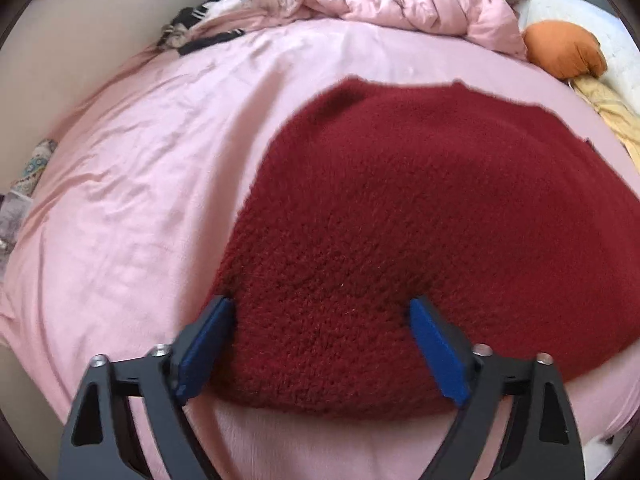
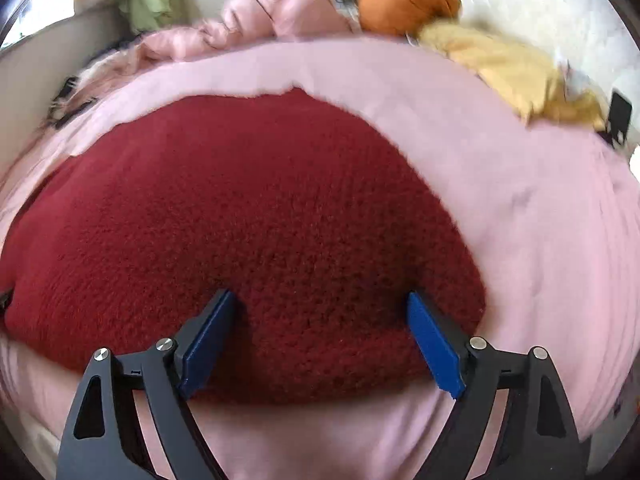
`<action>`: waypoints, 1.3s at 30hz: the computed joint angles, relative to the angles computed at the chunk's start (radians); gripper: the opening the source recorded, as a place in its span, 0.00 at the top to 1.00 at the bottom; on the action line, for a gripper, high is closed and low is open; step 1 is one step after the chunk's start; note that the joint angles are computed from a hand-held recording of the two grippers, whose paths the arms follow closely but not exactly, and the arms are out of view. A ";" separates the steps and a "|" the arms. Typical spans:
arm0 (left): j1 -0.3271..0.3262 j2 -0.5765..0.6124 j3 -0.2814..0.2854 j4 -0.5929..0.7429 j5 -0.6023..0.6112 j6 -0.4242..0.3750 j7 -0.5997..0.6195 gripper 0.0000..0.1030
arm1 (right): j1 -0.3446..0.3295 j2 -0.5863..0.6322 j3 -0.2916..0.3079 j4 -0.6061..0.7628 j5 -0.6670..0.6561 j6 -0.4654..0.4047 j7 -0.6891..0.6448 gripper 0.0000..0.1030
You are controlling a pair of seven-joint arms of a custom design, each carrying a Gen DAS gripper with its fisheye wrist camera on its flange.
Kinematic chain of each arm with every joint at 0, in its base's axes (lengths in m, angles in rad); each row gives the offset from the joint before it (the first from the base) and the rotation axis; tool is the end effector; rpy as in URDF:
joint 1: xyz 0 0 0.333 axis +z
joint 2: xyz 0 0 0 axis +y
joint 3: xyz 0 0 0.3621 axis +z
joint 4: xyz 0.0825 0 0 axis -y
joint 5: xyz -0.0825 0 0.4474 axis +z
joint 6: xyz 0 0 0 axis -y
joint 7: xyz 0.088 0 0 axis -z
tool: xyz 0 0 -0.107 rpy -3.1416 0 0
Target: Fold clothes
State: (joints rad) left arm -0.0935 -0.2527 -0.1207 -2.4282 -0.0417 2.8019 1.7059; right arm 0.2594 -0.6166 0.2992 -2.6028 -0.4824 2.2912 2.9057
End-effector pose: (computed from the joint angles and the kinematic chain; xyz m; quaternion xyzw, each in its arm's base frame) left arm 0.5262 -0.1149 0.4817 -0.5569 0.7716 -0.2243 0.2103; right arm 0.3604 0.2184 0.4883 -0.4732 0.8253 -0.2620 0.1624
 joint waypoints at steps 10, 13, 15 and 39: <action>-0.143 -0.015 -0.011 -0.032 -0.045 0.099 0.080 0.23 | -0.020 -0.036 0.022 -0.074 -0.066 0.104 0.093 0.15; -0.090 0.042 -0.062 -0.034 0.017 0.093 -0.003 0.17 | -0.030 -0.040 0.036 -0.098 -0.086 0.139 0.098 0.15; -0.063 0.056 -0.088 -0.011 0.082 0.070 -0.057 0.16 | -0.029 -0.028 0.041 -0.088 -0.085 0.130 0.092 0.15; -0.204 -0.519 0.014 -0.391 -0.073 -0.176 0.096 0.16 | 0.166 0.088 0.247 0.191 -0.110 -0.275 0.319 0.13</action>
